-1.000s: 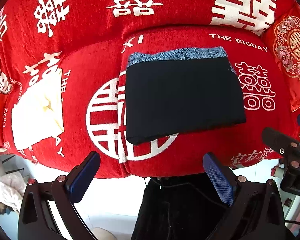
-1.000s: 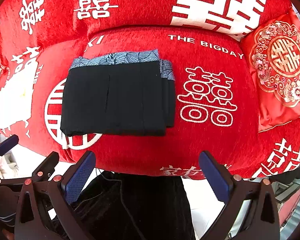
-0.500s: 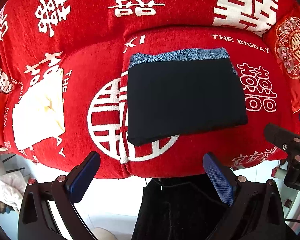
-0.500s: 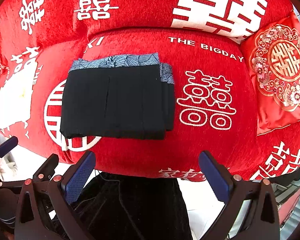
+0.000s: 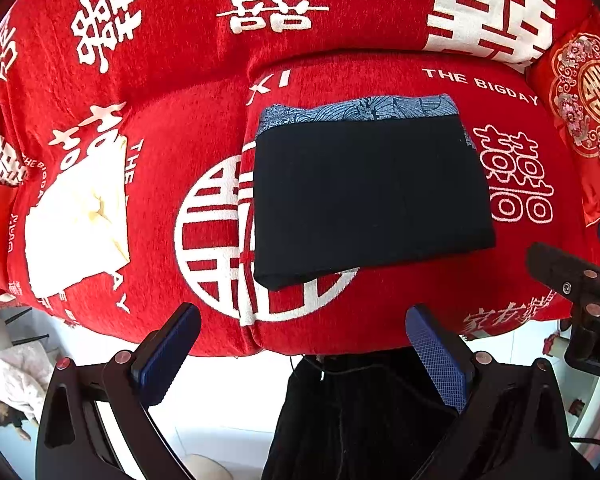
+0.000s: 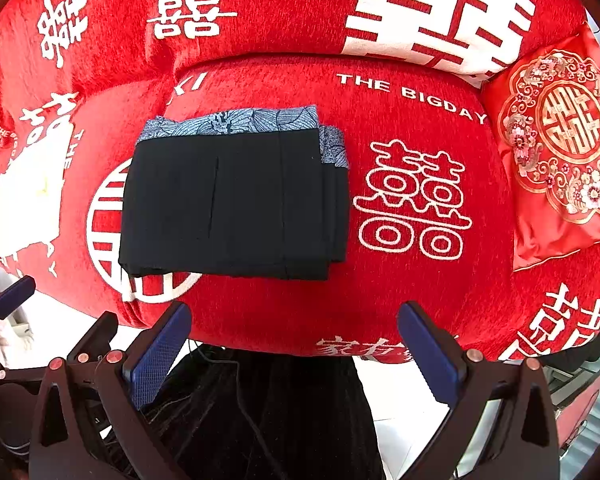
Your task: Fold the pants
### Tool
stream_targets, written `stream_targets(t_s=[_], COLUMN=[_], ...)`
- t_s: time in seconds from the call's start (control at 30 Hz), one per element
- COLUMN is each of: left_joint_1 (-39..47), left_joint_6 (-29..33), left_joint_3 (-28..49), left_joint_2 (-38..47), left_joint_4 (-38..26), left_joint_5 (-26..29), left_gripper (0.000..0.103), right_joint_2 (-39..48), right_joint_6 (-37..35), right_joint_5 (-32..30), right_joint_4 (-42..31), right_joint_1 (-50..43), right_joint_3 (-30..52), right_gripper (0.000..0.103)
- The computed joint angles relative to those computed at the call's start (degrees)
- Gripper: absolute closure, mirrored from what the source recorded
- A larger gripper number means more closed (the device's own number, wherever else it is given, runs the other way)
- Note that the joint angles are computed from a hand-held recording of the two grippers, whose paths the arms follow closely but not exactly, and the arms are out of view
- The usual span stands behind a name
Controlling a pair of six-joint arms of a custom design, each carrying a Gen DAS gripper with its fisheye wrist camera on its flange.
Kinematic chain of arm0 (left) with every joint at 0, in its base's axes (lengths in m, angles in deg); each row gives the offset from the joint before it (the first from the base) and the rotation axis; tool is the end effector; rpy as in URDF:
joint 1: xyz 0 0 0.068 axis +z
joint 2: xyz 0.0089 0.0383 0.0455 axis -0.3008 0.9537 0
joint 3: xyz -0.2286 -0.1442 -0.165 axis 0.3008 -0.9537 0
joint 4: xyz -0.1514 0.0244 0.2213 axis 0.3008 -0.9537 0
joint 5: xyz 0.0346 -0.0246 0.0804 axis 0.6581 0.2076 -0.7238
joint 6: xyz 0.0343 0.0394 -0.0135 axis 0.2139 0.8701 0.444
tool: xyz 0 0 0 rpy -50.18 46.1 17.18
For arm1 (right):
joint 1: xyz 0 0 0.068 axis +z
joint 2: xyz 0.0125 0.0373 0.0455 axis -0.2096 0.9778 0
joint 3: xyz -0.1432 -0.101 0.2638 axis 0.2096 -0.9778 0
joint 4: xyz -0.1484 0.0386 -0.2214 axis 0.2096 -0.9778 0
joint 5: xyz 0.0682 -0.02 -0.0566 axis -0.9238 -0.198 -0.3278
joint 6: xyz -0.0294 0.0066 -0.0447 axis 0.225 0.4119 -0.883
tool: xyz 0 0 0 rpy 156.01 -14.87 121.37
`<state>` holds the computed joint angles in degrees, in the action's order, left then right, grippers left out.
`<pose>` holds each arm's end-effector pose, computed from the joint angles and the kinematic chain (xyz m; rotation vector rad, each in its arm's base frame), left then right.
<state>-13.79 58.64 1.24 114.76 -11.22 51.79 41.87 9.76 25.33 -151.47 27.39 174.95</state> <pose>0.2537 0.0153 0.3490 1.3746 2.6565 0.0785 0.2586 0.2095 0.3593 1.2407 2.8029 -0.0363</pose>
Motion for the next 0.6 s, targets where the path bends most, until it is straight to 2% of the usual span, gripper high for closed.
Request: stream_targets(t_s=[0.6], left_joint_1=[-0.36], left_joint_6=[-0.19], left_joint_3=[-0.51], left_joint_2=[-0.35], left_joint_4=[0.46], left_joint_5=[-0.06], left_gripper=[0.0], right_joint_2=[-0.31], right_joint_6=[0.06], right_joint_5=[-0.16], right_joint_4=[0.37], right_joint_1=[-0.36], right_joint_3=[-0.75], right_gripper=[0.0])
